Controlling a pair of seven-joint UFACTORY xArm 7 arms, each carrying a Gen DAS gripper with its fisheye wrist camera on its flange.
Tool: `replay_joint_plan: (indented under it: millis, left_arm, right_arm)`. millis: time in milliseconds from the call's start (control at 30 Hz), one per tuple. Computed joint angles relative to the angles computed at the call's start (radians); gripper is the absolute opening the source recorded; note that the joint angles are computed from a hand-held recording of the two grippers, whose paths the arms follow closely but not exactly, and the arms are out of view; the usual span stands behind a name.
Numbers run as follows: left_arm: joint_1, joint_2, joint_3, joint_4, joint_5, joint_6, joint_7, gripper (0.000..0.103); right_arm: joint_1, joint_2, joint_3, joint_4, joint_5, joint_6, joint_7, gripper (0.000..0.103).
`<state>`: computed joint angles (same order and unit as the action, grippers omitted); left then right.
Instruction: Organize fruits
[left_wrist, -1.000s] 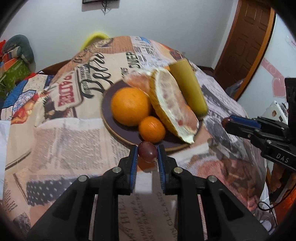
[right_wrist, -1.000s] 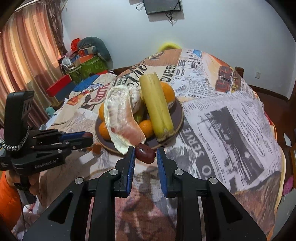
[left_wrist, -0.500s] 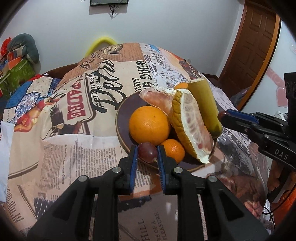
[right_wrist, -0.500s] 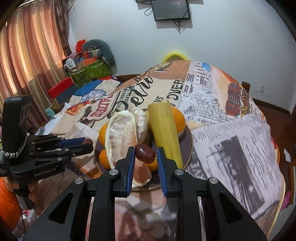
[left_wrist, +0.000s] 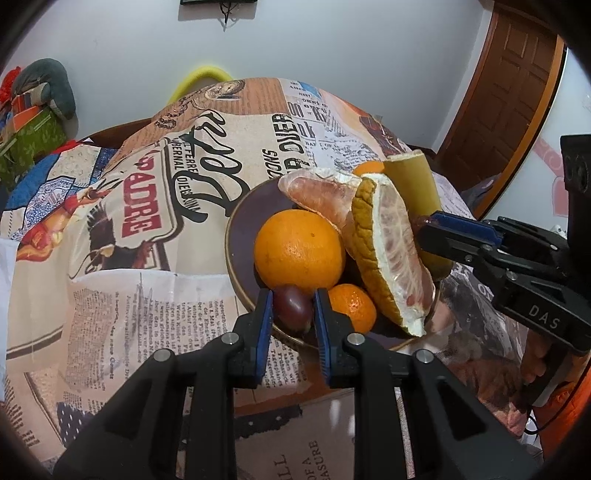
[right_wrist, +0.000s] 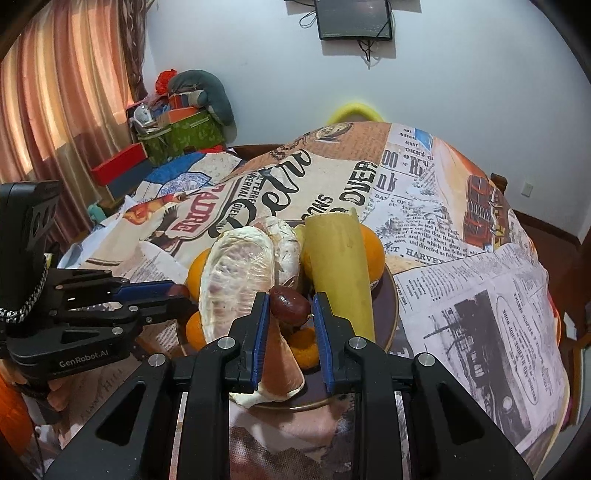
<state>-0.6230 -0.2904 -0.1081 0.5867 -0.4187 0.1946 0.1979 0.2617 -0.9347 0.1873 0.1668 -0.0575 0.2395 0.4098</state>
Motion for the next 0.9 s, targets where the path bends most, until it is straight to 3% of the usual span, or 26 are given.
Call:
replay_joint_plan:
  millis: [167, 467, 900]
  left_arm:
    - [0.007, 0.005, -0.006, 0.001, 0.006, 0.005, -0.008, 0.026]
    - [0.027, -0.059, -0.018, -0.025, 0.052, 0.005, -0.064, 0.026]
    - [0.062, -0.405, -0.088, -0.098, 0.217, 0.036, -0.247, 0.026]
  right_arm:
    - [0.012, -0.002, -0.017, 0.000, 0.011, 0.002, -0.007, 0.031]
    - [0.026, -0.067, -0.022, -0.009, 0.021, 0.040, -0.006, 0.031]
    - [0.017, -0.479, 0.051, 0.032, 0.001, 0.340, 0.055, 0.031]
